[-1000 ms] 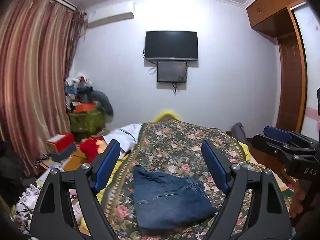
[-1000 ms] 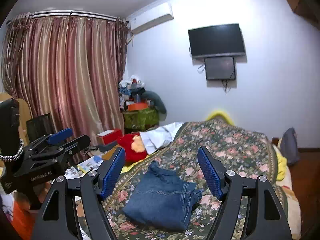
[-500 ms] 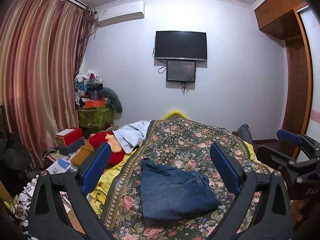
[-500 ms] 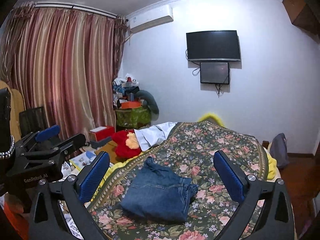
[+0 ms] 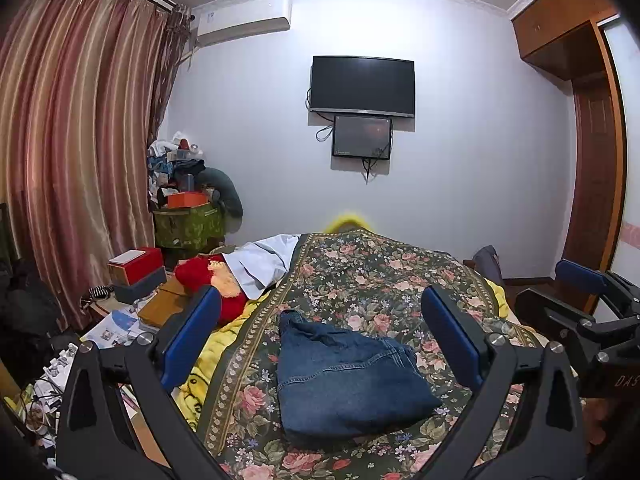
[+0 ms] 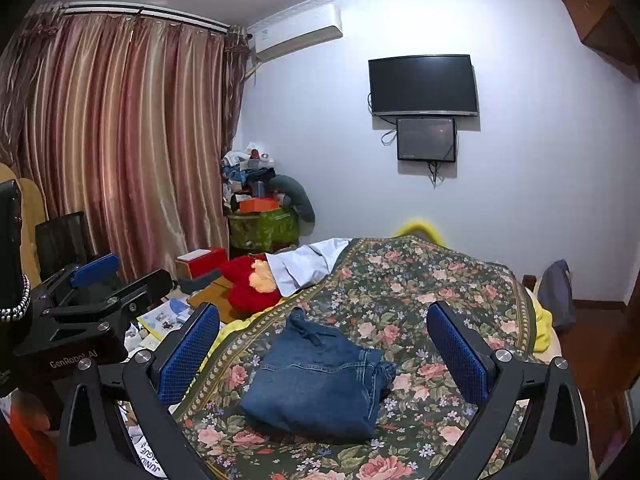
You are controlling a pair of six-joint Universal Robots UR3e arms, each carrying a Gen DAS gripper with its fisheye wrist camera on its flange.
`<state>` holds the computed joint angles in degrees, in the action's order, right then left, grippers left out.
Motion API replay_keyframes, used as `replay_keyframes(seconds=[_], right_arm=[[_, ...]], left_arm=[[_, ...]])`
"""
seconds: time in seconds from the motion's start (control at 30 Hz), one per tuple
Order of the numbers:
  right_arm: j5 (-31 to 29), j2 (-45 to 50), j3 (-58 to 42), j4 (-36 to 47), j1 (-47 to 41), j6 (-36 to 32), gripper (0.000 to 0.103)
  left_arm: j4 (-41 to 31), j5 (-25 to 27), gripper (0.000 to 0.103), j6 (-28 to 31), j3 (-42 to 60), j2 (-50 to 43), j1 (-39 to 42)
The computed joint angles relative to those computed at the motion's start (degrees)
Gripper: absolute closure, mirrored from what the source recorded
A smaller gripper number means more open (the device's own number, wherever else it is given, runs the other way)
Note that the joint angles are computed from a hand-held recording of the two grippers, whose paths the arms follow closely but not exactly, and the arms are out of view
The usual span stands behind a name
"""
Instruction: Fold large clothes
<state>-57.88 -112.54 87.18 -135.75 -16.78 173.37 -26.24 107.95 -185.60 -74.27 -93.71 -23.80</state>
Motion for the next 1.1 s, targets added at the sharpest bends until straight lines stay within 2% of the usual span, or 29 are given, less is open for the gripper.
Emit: replay_keyframes(seconds=[0.53, 1.1], right_arm=[[5.08, -2.47, -0.37, 2.96, -5.72, 0.97, 0.000], [5.59, -2.87, -0.34, 3.18, -6.44, 0.97, 0.000]], left_arm=[[1.62, 0.71, 0.001, 0.51, 0.40, -1.16, -1.37], [1.04, -0.42, 0.000, 1.61, 1.13, -1.59, -1.52]])
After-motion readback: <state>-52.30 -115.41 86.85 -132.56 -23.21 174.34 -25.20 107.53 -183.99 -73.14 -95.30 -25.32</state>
